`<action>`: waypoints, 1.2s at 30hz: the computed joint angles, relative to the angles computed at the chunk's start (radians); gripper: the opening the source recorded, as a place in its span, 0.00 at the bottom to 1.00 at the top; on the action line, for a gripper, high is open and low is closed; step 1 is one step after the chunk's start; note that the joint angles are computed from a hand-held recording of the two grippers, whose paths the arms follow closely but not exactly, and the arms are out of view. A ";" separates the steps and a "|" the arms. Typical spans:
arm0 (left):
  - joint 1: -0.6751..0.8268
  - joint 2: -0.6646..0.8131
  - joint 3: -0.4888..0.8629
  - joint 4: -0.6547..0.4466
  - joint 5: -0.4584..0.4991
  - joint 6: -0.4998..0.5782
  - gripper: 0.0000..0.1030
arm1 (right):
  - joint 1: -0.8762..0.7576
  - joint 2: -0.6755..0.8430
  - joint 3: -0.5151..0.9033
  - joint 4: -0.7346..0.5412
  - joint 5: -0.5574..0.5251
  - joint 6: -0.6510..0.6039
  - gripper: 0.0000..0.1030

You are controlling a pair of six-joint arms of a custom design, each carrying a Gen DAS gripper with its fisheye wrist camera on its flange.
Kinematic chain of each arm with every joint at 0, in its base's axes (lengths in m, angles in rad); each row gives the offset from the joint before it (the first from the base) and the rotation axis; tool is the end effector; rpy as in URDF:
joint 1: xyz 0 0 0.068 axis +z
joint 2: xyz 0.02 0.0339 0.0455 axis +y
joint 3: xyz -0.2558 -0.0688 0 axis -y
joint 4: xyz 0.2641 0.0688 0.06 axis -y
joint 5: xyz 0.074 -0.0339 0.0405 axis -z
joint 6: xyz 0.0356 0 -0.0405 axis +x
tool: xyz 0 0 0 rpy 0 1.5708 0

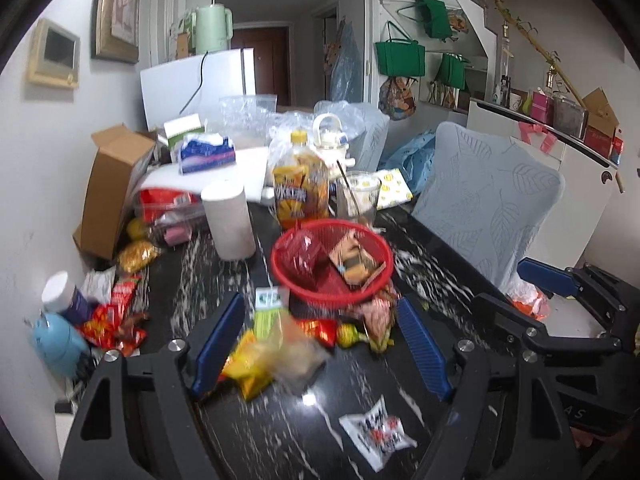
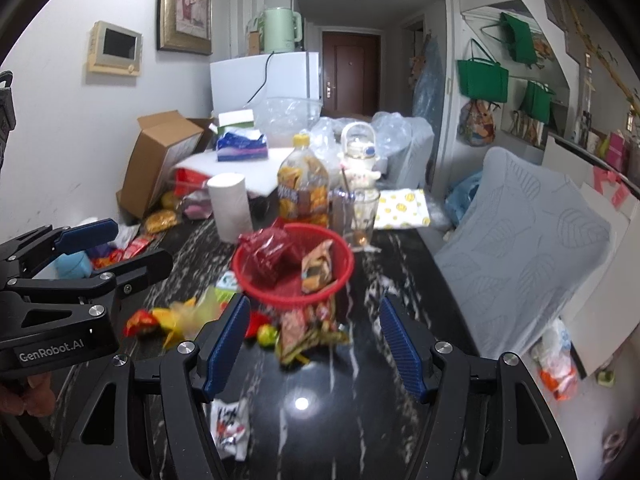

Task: Organize snacks
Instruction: 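Grasp the white peanut-print packet with the right tool while the left tool reaches toward the clear bag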

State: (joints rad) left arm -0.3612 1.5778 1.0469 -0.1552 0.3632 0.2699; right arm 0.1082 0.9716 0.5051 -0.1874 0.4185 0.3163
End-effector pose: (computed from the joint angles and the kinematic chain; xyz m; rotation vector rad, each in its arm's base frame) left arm 0.3350 -0.1401 0.2194 0.8784 2.0644 -0.4583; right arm 0.2234 0.0097 0.1947 0.4488 2.1217 -0.2235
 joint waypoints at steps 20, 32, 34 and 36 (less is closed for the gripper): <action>0.144 0.013 -0.208 0.075 0.028 0.063 0.76 | 0.206 0.194 -0.139 0.160 -0.028 0.204 0.72; 0.219 0.179 -0.167 0.084 0.050 0.078 0.76 | 0.191 0.553 -0.069 0.353 -0.154 0.186 0.72; 0.224 0.195 -0.166 0.095 0.046 0.077 0.76 | 0.189 0.598 -0.053 0.364 -0.168 0.182 0.72; 0.230 0.208 -0.164 0.106 0.044 0.075 0.76 | 0.180 0.637 -0.039 0.376 -0.190 0.175 0.72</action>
